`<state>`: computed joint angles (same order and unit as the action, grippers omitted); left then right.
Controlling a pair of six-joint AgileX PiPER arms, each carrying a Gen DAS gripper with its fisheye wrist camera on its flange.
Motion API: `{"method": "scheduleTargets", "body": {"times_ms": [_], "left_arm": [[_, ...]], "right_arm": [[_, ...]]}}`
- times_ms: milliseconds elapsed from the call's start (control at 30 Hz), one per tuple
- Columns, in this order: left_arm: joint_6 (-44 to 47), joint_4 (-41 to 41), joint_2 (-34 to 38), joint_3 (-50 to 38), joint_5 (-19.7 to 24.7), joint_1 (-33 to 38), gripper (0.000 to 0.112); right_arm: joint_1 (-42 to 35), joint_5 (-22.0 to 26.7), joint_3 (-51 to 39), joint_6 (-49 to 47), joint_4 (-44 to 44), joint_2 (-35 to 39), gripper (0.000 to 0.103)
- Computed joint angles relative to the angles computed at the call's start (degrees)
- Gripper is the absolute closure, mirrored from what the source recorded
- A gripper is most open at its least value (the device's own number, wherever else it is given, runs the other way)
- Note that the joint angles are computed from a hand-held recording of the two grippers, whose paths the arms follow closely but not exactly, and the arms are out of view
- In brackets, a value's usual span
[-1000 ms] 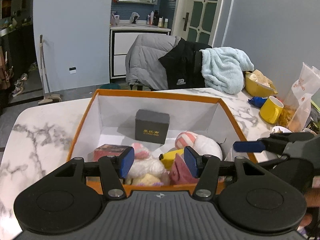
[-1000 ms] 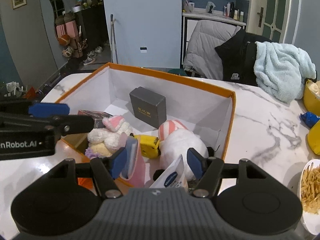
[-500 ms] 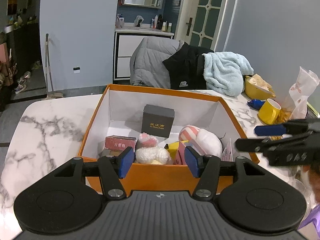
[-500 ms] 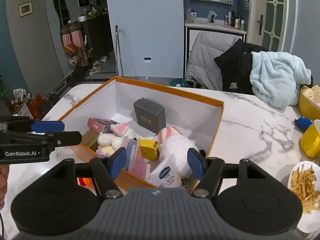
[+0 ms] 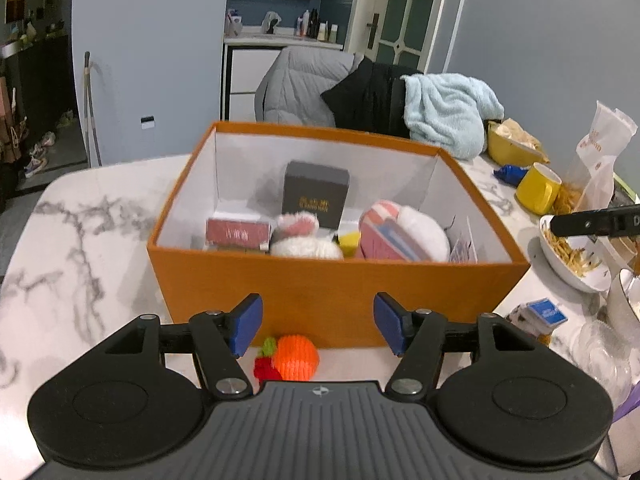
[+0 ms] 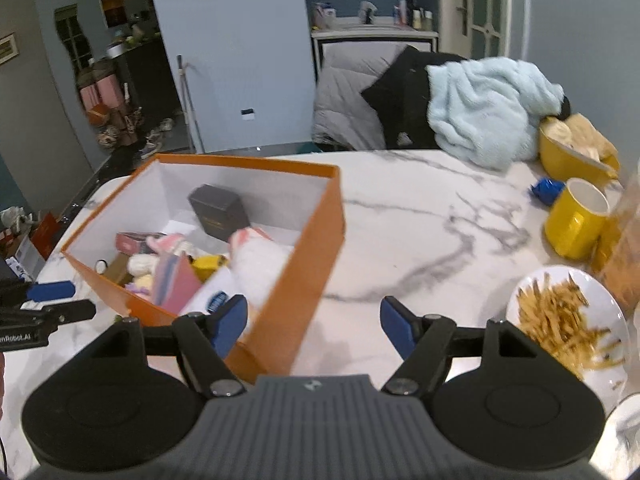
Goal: Organize objects
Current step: 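Move the left tool to the crocheted orange while the right tool reaches the plush bear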
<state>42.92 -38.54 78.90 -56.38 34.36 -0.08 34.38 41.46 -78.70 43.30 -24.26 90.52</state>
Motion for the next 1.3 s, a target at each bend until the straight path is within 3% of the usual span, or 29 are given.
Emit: {"method": "scheduleTargets", "body": {"times_ms": [233, 300, 467, 700, 967, 1100, 1233, 1300], "left_arm": [[0.5, 1.9, 1.1, 2.2, -2.7, -0.6, 0.034], [0.7, 2.3, 1.7, 2.9, -3.7, -0.6, 0.031], [-1.4, 5.9, 4.7, 3.7, -5.7, -1.0, 0.031], [-1.7, 5.0, 8.2, 3.2, -5.1, -1.2, 0.031], [-4.7, 8.0, 10.0, 2.4, -6.6, -2.8, 0.031], [-4.0, 7.7, 9.9, 2.3, -6.6, -2.8, 0.031], [-3.6, 7.1, 10.0, 2.2, -6.6, -2.4, 0.031], [-3.5, 6.9, 10.1, 2.2, -6.7, -2.3, 0.031]], "right_arm": [[-0.9, 0.6, 2.6, -1.9, 1.5, -0.7, 0.027], [-1.3, 1.8, 2.7, -4.7, 3.1, -0.5, 0.021], [-1.5, 4.9, 3.6, -9.7, 4.9, 0.9, 0.021], [-9.4, 2.2, 5.4, -23.0, 28.0, 3.7, 0.019], [-4.6, 5.5, 2.5, -22.3, 24.3, 6.8, 0.019], [-4.0, 7.0, 1.3, -29.0, 29.7, 7.5, 0.019], [-4.4, 7.7, 1.5, -43.1, 42.5, 7.6, 0.019], [-2.6, 9.3, -0.3, -44.0, 41.0, 8.1, 0.021]]}}
